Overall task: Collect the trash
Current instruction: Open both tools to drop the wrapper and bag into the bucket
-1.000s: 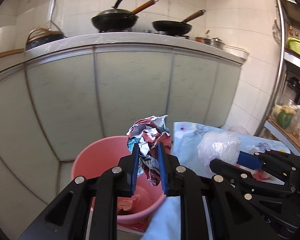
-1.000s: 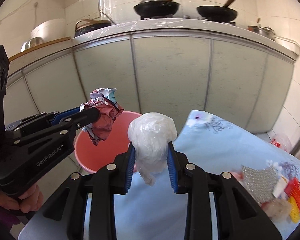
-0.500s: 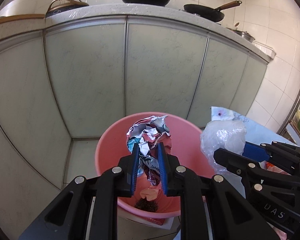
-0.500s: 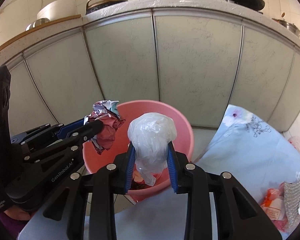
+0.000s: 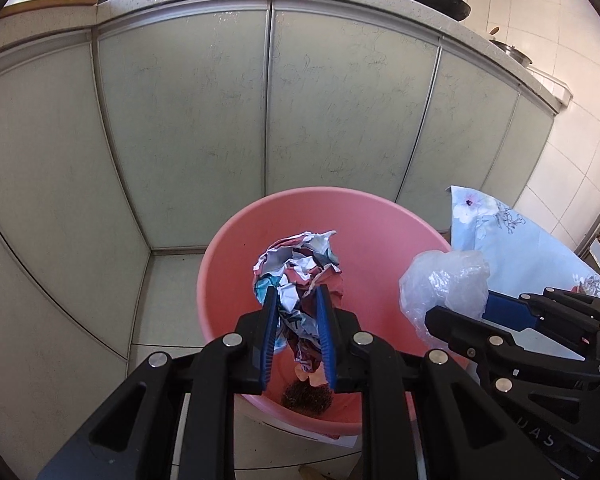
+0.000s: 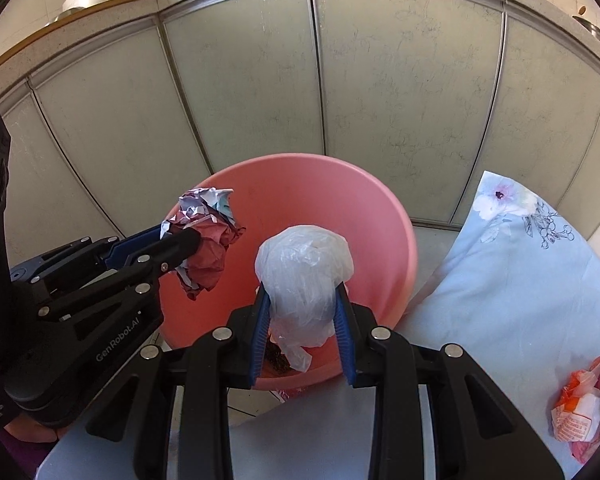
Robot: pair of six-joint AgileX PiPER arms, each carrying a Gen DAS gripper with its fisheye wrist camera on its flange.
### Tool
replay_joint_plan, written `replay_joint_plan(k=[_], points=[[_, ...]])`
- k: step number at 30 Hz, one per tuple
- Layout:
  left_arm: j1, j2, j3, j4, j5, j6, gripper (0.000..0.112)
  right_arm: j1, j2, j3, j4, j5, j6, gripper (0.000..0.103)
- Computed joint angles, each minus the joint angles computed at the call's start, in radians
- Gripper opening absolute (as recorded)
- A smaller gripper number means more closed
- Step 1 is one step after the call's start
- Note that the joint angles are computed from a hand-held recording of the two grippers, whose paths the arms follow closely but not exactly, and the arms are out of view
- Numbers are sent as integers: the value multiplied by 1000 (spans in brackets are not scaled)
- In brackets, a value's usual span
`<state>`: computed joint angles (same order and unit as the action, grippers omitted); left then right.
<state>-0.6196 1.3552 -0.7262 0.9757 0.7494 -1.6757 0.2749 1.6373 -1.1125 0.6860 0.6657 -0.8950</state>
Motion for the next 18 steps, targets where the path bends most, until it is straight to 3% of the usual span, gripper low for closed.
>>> replay_joint_plan(k=[7, 12, 18], points=[[7, 13, -2, -3, -8, -2, 22, 13, 24, -11, -11, -14, 1, 32], [11, 8, -3, 0, -11, -10, 32, 19, 34, -31, -29, 2, 16, 43], [9, -14, -3, 3, 5, -13, 42, 12, 20, -27, -22, -5, -3, 47]])
